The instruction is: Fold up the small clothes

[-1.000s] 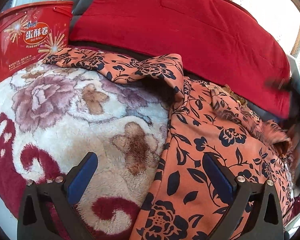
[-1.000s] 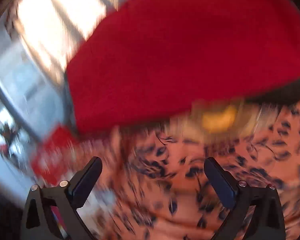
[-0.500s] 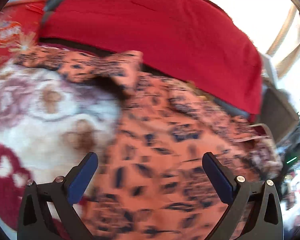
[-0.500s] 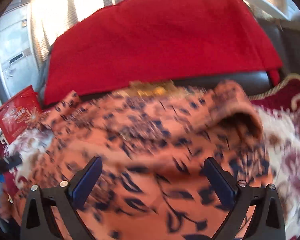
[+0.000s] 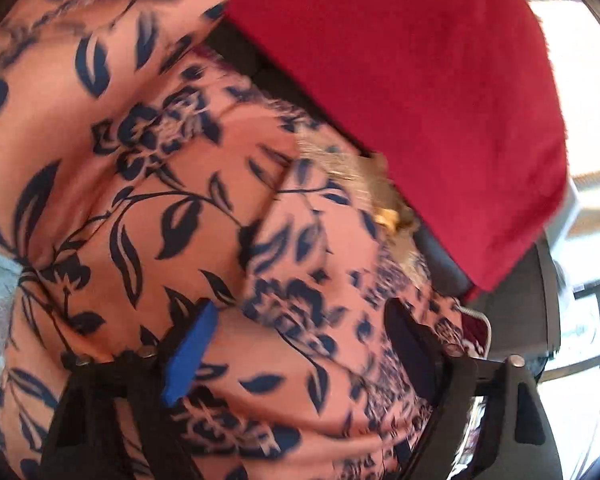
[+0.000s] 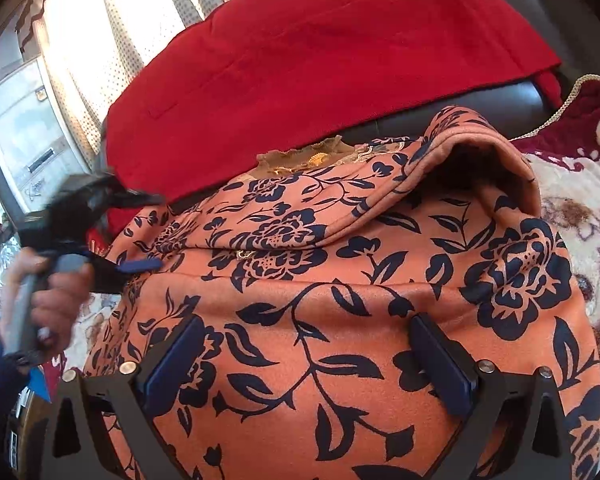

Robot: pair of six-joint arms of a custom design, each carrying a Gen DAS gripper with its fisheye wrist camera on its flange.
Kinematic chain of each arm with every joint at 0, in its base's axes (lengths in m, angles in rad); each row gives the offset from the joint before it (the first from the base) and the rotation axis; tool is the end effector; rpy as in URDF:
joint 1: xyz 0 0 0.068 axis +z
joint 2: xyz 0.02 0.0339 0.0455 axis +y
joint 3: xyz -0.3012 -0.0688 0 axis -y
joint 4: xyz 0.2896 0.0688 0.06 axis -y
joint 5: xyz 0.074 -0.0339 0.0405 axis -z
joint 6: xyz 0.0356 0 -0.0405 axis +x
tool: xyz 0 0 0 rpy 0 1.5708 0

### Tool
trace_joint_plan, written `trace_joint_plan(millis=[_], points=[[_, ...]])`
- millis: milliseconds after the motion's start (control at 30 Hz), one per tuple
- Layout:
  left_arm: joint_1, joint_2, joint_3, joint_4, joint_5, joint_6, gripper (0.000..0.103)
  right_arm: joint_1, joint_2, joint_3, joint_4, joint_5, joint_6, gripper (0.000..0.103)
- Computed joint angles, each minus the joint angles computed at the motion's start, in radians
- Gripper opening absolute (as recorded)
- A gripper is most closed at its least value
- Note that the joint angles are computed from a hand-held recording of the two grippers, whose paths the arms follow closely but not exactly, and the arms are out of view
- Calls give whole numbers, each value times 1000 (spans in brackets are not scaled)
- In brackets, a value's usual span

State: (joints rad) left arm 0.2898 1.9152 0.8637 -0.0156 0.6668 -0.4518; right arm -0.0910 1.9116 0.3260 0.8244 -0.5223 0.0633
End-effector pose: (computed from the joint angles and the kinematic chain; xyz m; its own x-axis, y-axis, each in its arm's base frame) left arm 0.3577 0.0837 0.0861 -0.7819 -0.5912 -0.1978 -0.3111 0.6450 -0.6980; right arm 0.2529 -0.0052 0.0346 -0.7033 0.1192 -0.7008 -0.2369 0.8902 0.3892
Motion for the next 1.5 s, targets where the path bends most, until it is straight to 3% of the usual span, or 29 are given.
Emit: trace_joint_plan(millis=[33, 67, 100, 233, 300, 367, 433, 467, 567, 633, 733, 867, 933, 967, 1000, 1067, 1200, 1300, 1367, 1400, 1433, 1467, 1500], points=[[-2, -5, 4, -7, -30, 6, 35, -1, -3, -1, -4, -2, 2, 103], [-12, -16, 20, -48, -72, 45, 10, 2, 2, -1, 5, -1, 7, 103], [-12, -35, 19, -61, -84, 59, 8, 4, 1, -2, 5, 0, 9, 103], [-26, -330, -180, 150, -231, 105, 8, 6, 3, -3, 7, 2, 10, 103], [-24, -405, -244, 189, -287, 147, 8, 15, 5, -5, 13, 12, 13, 103], [-26, -343, -242, 186, -336, 171, 8, 21, 1, -5, 7, 21, 14, 103], [-37, -188, -198, 160, -385, 213, 8, 27, 0, -2, 3, 29, 16, 103], [-35, -112, -179, 157, -384, 221, 10, 31, -2, 1, -5, 33, 16, 103], [-25, -88, -263, 349, -371, 211, 12, 24, -58, 28, -130, 14, 13, 103], [-32, -97, -271, 357, -382, 215, 12, -29, -114, 46, -186, -115, 47, 103], [-31, -83, -286, 401, -364, 199, 12, -64, -143, 142, -254, -166, 111, 103], [9, -64, -310, 446, -330, 224, 12, -103, 17, 384, -343, -112, 189, 103], [21, -52, -323, 472, -320, 231, 12, -130, 188, 570, -499, -73, 196, 103], [13, -37, -318, 486, -323, 225, 12, -143, 251, 610, -508, -53, 239, 102], [27, -50, -330, 484, -312, 234, 12, -158, 265, 599, -447, -100, 237, 102], [40, -48, -332, 487, -295, 236, 12, -139, 197, 572, -494, -63, 225, 102], [52, -20, -322, 507, -264, 223, 12, -116, 43, 387, -338, -89, 212, 102], [59, -18, -318, 499, -259, 229, 12, -46, 62, 364, -429, 21, 98, 102], [49, -40, -308, 453, -286, 245, 14, -3, 7, 284, -369, 87, 71, 102], [36, -70, -294, 388, -316, 269, 25, 7, -36, 244, -342, 72, 74, 102], [30, -111, -285, 310, -333, 317, 52, 18, -74, 202, -304, 65, 81, 102], [32, -143, -283, 258, -323, 343, 69, 37, -121, 154, -268, 69, 76, 102], [58, -192, -283, 184, -255, 371, 86, 64, -162, 112, -248, 90, 50, 102]])
